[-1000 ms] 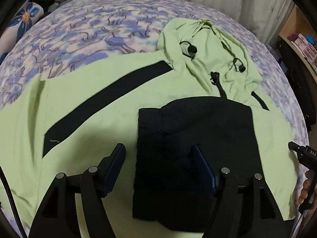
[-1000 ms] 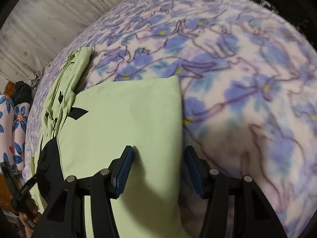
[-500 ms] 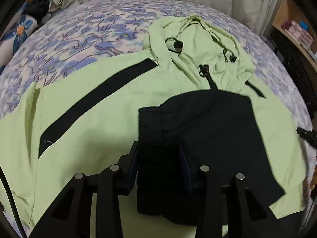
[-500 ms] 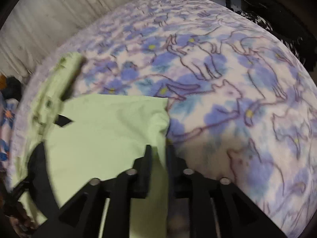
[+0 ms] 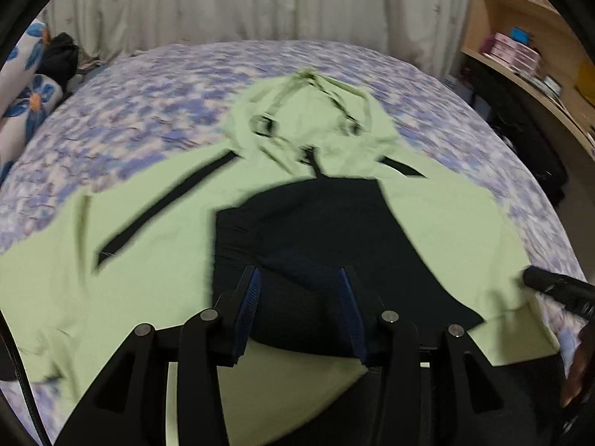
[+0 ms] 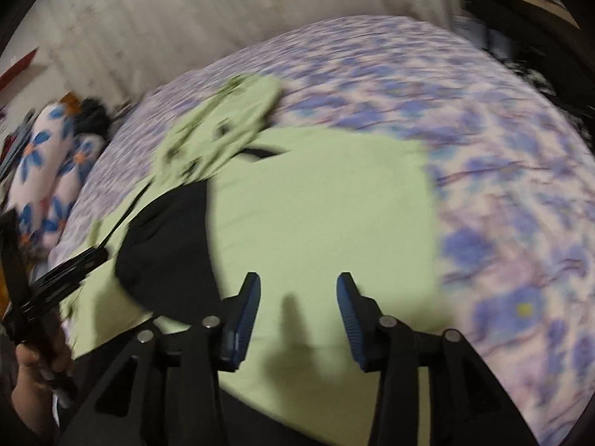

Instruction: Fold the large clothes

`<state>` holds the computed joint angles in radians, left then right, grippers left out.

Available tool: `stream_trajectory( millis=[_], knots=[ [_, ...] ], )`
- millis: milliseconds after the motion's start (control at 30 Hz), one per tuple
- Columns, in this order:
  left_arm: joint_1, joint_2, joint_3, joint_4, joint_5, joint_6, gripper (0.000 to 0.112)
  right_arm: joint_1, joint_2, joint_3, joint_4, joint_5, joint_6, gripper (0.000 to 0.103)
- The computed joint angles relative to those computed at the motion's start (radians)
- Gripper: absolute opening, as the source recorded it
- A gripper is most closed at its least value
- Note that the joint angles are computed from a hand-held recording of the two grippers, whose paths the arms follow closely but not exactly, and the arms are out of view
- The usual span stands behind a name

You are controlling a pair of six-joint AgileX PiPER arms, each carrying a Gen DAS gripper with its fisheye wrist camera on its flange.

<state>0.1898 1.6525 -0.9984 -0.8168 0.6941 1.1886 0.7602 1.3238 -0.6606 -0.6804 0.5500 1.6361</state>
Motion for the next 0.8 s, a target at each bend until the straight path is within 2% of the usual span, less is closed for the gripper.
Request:
stream_trajectory(
  millis=[133, 200, 233, 333, 400, 467, 500, 567, 700, 800],
  knots=[
    [-0.106, 0.037, 0.059, 0.063, -0.135, -0.089, 0.042, 0.010, 0.201, -0.103, 0.064, -0.039, -0.088, 0.042],
    [-0.131, 0.072, 0.055, 0.130, -0.175, -0.170, 0.042, 0.024, 0.234, -0.109, 0.033, -0.001, -0.061, 0.040],
    [-0.127, 0.090, 0.048, 0.140, -0.175, -0.182, 0.042, 0.032, 0.235, -0.107, 0.014, 0.039, -0.046, 0.038],
    [-0.078, 0.110, 0.029, 0.087, -0.130, -0.122, 0.042, 0.051, 0.210, -0.081, -0.020, 0.269, 0.013, 0.038],
    [-0.062, 0.120, 0.012, 0.087, -0.110, -0.121, 0.042, 0.015, 0.149, -0.005, -0.022, 0.327, 0.046, 0.038],
    [-0.042, 0.129, -0.005, 0.080, -0.072, -0.117, 0.042, -0.056, 0.053, 0.089, -0.006, 0.302, 0.053, 0.038],
    [-0.039, 0.139, -0.020, 0.082, -0.062, -0.123, 0.042, -0.102, -0.013, 0.138, 0.006, 0.258, 0.044, 0.038],
    [-0.045, 0.138, -0.023, 0.093, -0.064, -0.144, 0.044, -0.144, -0.092, 0.189, 0.023, 0.213, 0.040, 0.038],
    [-0.065, 0.113, -0.015, 0.133, -0.063, -0.206, 0.056, -0.102, -0.106, 0.179, 0.031, 0.250, 0.071, 0.038],
    [-0.077, 0.068, 0.009, 0.164, -0.073, -0.232, 0.063, -0.015, -0.095, 0.152, 0.034, 0.274, 0.143, 0.038]
  ],
)
